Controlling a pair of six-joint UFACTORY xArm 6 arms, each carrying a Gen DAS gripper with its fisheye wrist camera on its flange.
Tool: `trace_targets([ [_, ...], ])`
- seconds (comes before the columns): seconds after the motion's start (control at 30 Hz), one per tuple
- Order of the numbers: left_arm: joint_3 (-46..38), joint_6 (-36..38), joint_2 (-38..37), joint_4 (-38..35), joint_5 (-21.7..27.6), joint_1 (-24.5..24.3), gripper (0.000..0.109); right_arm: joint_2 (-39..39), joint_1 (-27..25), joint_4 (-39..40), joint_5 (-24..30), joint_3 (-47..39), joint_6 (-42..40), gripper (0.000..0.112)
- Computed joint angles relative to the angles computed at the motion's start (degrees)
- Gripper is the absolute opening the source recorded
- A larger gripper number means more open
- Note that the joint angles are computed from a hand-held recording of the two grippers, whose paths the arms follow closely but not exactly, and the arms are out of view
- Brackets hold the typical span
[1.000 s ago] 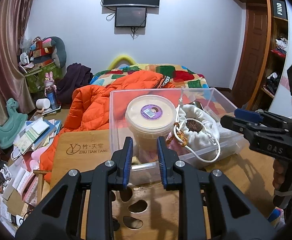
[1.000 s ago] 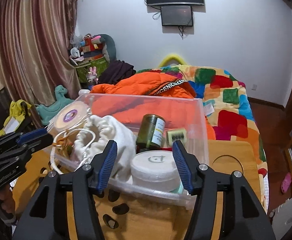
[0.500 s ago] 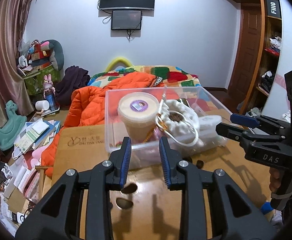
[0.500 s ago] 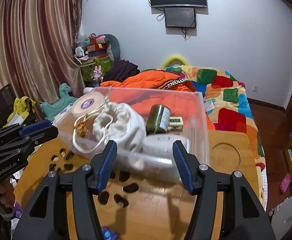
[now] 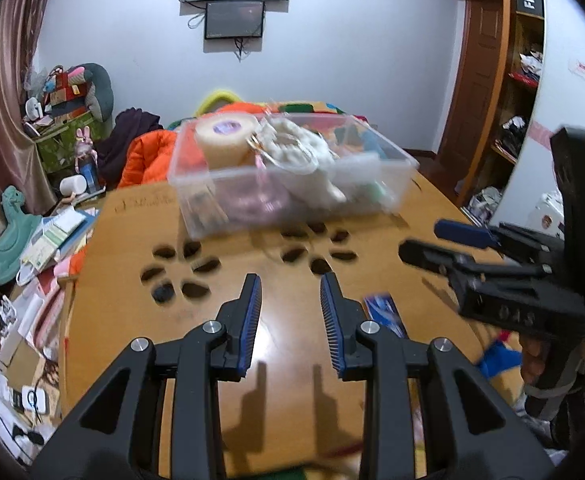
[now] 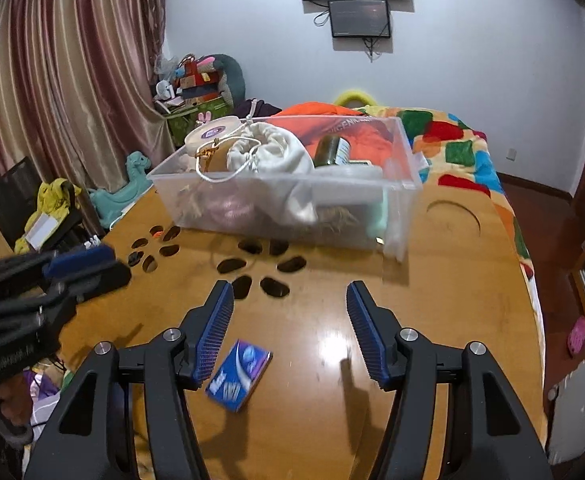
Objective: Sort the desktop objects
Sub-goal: 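Grasp the pink round device with the left gripper while the right gripper grasps the blue Max box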
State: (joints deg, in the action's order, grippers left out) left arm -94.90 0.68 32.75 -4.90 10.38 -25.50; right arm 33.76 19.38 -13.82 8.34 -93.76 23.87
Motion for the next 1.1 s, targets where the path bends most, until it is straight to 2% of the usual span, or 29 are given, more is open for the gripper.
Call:
trace_targets([
  [0.13, 8.54, -5.54, -4.57, 5.9, -3.46, -1.1, 0.03, -3.04, -0.26, -0.66, -3.21, 5.79, 2.74, 0.055],
  [0.17, 10.61, -7.44, -5.64, 7.83, -4.22, -1.37, 0.03, -3.95, -0.27, -2.92, -4.1, 7.47, 5.48, 0.055],
  [0.3, 16.44, -9.07, -8.32, 8.79, -5.86, -2.48, 0.03, -6.2, -0.43, -8.32, -7.15, 12.09, 12.27, 0.055],
  [0.37, 18.72, -5.23, -9.36, 4.03, -6.23, -3.53, 0.03, -7.0, -1.09, -16.77, -7.41, 13.14, 20.06, 0.055],
  [0.47, 20.92, -0.49, -10.38, -1.29, -6.38, -4.95, 0.03, -7.82, -1.69, -25.37, -7.59, 13.96, 27.8, 0.055],
  [0.57, 22.2, -0.26, -10.69, -1.52, -6.61, -5.87, 0.041, -8.17, -2.08, -30.14, -7.78, 14.34, 32.24, 0.055],
  [0.73, 21.38, 5.57, -9.55, -7.32, -4.83, -7.71, 0.042, -7.65, -1.77, -31.99, -6.46, 13.62, 32.81, 0.055],
  [0.87, 18.74, 15.7, -7.94, -18.97, -0.64, -9.08, 0.042, -7.31, -1.79, -29.88, -7.14, 13.73, 30.51, 0.055],
  [0.97, 17.0, 16.05, -6.6, -18.93, 1.83, -9.31, 0.042, -7.02, -1.74, -29.37, -6.51, 13.51, 29.4, 0.055],
  [1.1, 14.11, 16.35, -4.44, -18.6, 4.83, -9.43, 0.044, -6.43, -1.44, -24.08, -6.39, 13.49, 23.71, 0.055],
])
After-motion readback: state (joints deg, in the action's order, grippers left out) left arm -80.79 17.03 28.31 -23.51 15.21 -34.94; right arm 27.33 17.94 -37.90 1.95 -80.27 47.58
